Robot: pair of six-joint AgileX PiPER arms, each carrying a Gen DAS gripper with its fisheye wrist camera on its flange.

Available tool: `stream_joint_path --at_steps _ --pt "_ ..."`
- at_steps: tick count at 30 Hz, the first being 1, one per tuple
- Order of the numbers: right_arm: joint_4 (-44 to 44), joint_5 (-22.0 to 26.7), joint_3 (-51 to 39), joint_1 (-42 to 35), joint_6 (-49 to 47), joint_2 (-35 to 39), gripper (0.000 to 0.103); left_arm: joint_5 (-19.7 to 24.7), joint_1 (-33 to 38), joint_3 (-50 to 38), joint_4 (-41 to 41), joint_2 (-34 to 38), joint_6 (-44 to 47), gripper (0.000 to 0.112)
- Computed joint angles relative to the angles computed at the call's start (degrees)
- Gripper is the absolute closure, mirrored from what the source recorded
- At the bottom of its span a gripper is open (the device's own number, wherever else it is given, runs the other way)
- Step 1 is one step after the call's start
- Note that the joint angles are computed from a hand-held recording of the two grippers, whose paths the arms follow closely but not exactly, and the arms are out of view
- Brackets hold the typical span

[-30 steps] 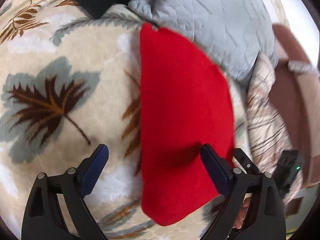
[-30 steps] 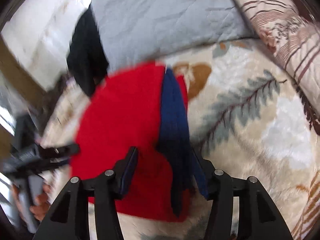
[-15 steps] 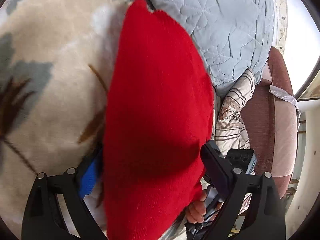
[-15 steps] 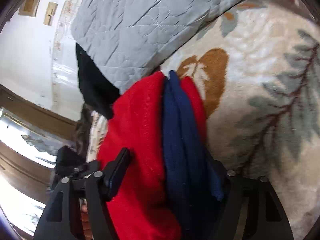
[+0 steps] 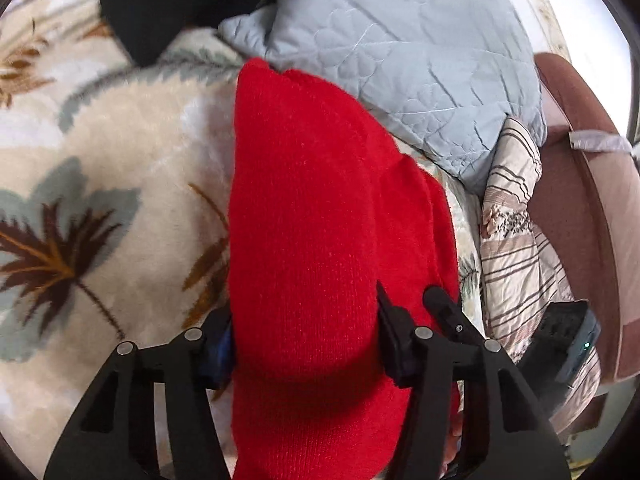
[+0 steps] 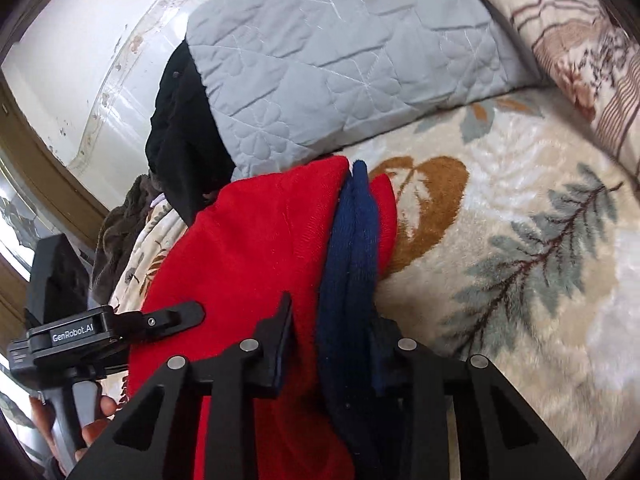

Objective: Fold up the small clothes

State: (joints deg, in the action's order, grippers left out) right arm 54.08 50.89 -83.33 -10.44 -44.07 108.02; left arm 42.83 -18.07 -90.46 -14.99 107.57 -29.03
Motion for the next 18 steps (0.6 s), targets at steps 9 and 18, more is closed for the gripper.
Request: stream_joint_path --at_steps 9,18 --pt "3.3 -2.4 12.4 4.1 -0.5 -11.3 0.073 -1.1 -0.1 13.1 8.8 -14.5 -5.2 0.056" --pt "9.2 -6.0 25.6 13.7 1.0 -17.9 0.072 0.0 11.0 28.6 2.3 -28.3 5.1 0.055"
